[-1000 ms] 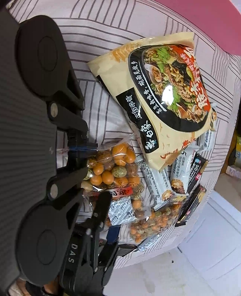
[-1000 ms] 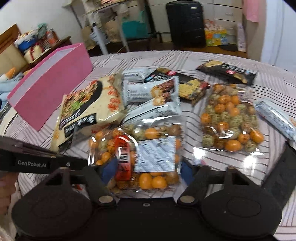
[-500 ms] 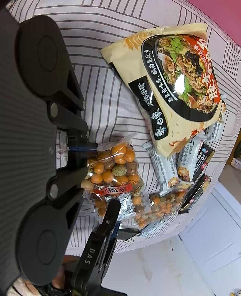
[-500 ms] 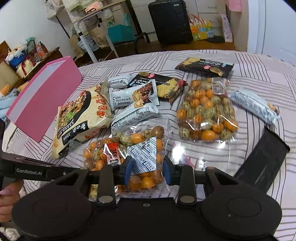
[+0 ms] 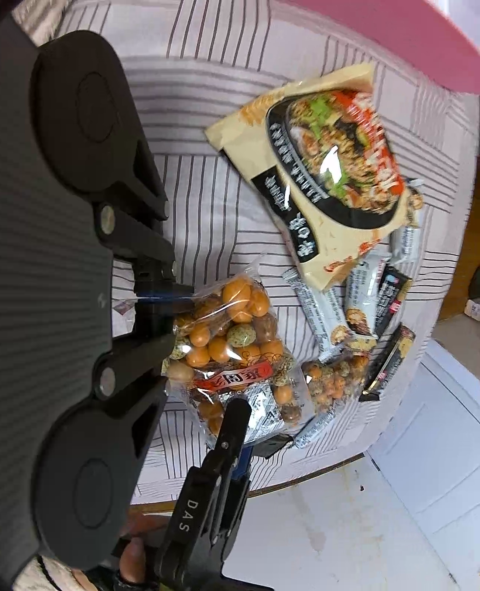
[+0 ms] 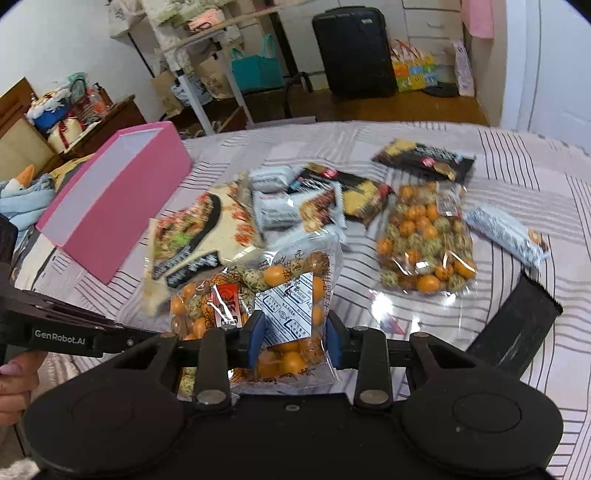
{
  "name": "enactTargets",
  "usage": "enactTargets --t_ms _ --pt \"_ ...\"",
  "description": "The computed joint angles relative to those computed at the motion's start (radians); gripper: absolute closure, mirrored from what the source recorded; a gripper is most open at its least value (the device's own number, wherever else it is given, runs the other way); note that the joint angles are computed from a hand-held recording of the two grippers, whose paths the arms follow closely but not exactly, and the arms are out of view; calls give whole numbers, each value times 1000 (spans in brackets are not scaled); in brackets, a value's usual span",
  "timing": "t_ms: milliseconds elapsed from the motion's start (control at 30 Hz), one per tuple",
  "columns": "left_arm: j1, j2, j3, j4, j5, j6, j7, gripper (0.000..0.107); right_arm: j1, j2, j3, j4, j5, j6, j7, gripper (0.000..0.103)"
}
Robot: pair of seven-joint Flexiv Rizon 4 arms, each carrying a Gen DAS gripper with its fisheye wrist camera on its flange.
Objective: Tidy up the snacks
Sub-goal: 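Carry the peanut bag with the left tool into the pink box and release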
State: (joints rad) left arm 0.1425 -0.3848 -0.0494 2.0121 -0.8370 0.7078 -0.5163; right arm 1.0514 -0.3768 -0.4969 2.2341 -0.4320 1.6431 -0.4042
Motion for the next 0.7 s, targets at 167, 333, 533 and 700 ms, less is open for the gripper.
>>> enactTargets --t_ms 167,333,533,700 --pt "19 42 21 0 9 -17 33 107 -56 22 74 -49 -35 -43 2 63" --pt "42 75 45 -1 1 -16 59 107 -151 11 196 -141 -77 -99 -14 64" --pt "78 85 70 -38 -10 -8 56 107 -334 -64 435 -338 -63 -195 -128 64" --pt "126 47 79 -113 -18 -8 26 107 -447 -175 604 -549 -25 -281 -270 64"
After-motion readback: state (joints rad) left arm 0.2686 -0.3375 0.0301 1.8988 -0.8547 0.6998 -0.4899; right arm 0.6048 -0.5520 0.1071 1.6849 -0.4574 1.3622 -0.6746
